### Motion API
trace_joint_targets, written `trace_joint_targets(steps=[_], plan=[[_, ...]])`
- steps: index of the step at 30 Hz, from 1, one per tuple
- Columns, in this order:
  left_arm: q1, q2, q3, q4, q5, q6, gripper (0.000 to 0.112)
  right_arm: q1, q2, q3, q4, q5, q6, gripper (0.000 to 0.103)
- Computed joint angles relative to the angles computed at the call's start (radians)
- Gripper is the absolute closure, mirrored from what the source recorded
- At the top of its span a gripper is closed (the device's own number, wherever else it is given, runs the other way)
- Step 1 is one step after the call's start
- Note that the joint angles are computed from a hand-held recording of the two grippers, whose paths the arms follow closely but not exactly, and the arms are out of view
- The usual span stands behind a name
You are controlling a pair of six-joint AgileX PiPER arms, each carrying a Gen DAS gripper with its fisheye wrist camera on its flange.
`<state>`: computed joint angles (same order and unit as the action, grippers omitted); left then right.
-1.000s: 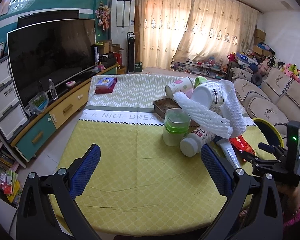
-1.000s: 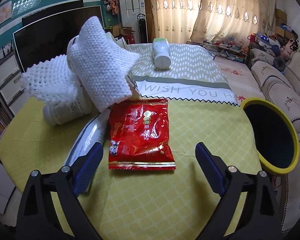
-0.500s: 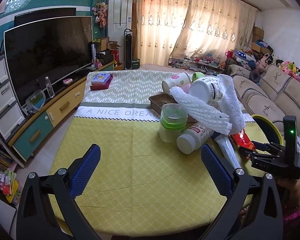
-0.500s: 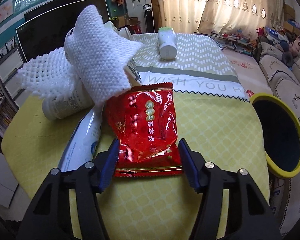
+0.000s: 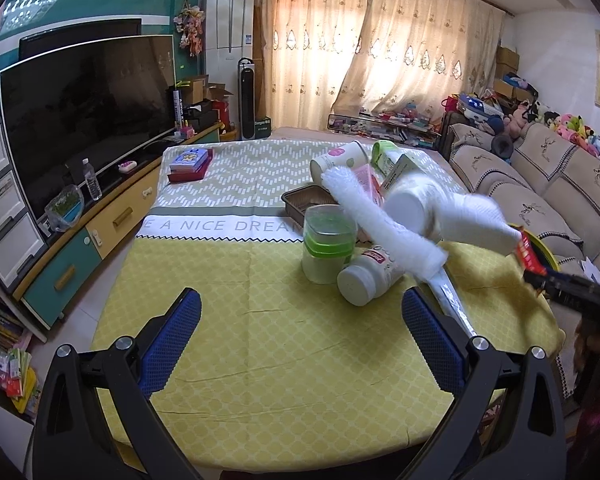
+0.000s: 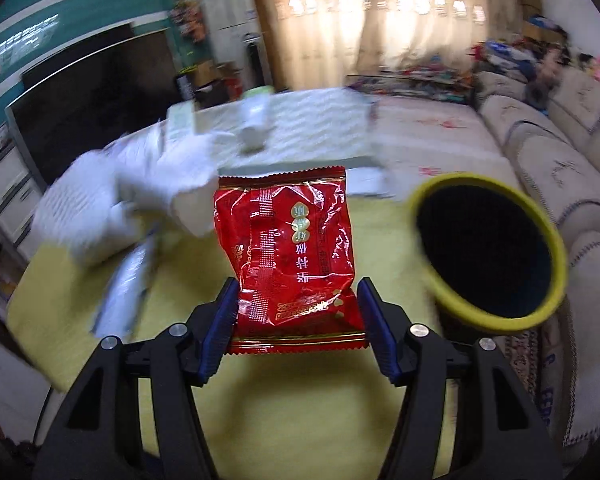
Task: Collect trash
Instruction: 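Grasp the red snack packet with the right gripper, then carry the red packet over the yellow-rimmed bin and open the right gripper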
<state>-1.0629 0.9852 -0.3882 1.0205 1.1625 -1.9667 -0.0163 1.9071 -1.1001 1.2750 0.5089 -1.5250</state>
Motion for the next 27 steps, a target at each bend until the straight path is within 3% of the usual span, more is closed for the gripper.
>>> trace_joint_targets(steps=[4, 7, 11, 16, 23, 27], plan=[[0.027, 0.016, -0.007, 0.008, -0.032, 0.014, 0.013, -0.05, 0.065, -0.093, -0.083, -0.034, 0.115, 0.045], [0.054, 0.033, -0.013, 0.014, -0.065, 0.023, 0.013, -0.077, 0.102, -0.143, -0.15, 0.043, 0.175, 0.045], [0.091, 0.056, -0.021, 0.028, -0.111, 0.037, 0.013, -0.073, 0.069, -0.1, -0.105, 0.072, 0.095, 0.045], [0.106, 0.071, -0.022, 0.048, -0.134, 0.047, 0.013, -0.124, -0.073, 0.031, 0.056, 0.076, -0.078, 0.045], [0.129, 0.082, -0.013, 0.065, -0.188, 0.03, 0.013, -0.196, -0.182, 0.075, 0.095, 0.211, -0.143, 0.045], [0.088, 0.08, -0.019, 0.064, -0.161, 0.025, 0.013, -0.191, -0.162, 0.045, 0.079, 0.134, -0.12, 0.045]])
